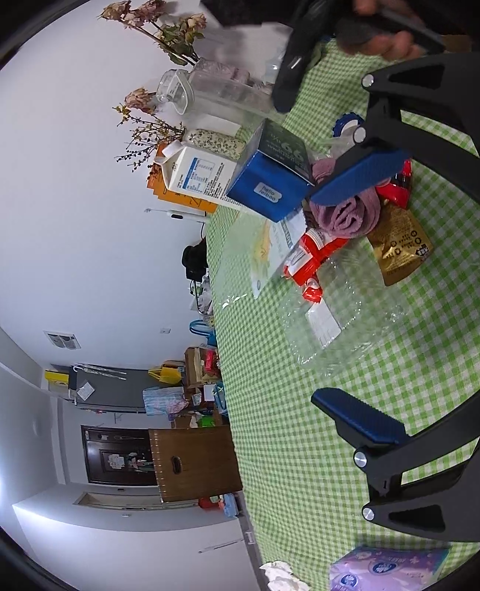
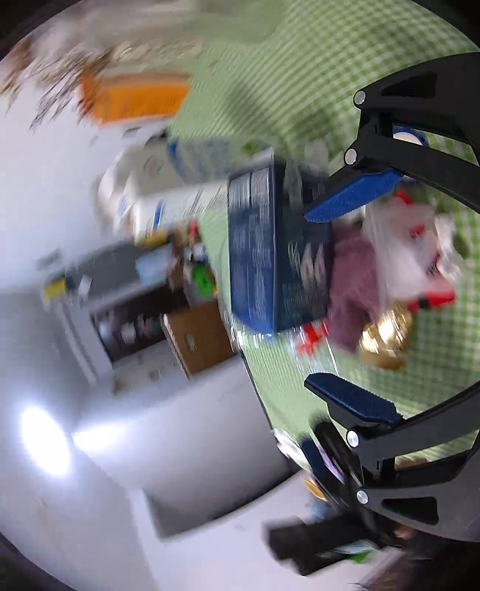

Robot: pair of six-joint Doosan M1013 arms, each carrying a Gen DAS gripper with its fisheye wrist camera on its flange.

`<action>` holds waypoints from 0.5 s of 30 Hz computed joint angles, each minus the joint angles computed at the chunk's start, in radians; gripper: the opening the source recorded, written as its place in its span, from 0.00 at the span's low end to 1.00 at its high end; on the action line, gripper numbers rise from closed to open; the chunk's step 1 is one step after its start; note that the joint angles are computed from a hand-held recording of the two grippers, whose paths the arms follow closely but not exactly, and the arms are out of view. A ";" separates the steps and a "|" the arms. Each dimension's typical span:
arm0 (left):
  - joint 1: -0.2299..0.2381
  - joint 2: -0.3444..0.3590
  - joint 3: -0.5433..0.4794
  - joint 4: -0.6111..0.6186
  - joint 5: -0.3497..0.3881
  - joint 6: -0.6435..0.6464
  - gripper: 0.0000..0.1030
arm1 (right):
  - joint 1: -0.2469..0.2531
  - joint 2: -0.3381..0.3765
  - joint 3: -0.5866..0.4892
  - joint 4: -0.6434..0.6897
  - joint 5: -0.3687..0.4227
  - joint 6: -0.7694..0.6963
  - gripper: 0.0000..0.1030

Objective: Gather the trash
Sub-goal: 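Move both tools back over the table toward the blue box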

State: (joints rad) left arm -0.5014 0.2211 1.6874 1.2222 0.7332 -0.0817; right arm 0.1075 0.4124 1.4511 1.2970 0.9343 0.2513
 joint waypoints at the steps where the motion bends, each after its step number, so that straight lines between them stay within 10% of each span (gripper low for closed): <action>1: 0.000 0.001 -0.001 -0.003 -0.001 0.001 0.93 | 0.002 -0.016 0.019 0.019 -0.053 -0.029 0.78; 4: -0.003 0.003 -0.001 -0.003 -0.009 0.000 0.93 | 0.016 -0.018 -0.001 -0.076 -0.259 0.122 0.78; 15: -0.013 -0.004 -0.005 0.012 0.008 -0.011 0.93 | 0.043 0.116 -0.195 -0.571 -0.422 0.669 0.73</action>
State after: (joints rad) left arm -0.5139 0.2172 1.6824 1.2338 0.7410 -0.0932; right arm 0.1502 0.5282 1.2561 0.7259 0.5124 0.9205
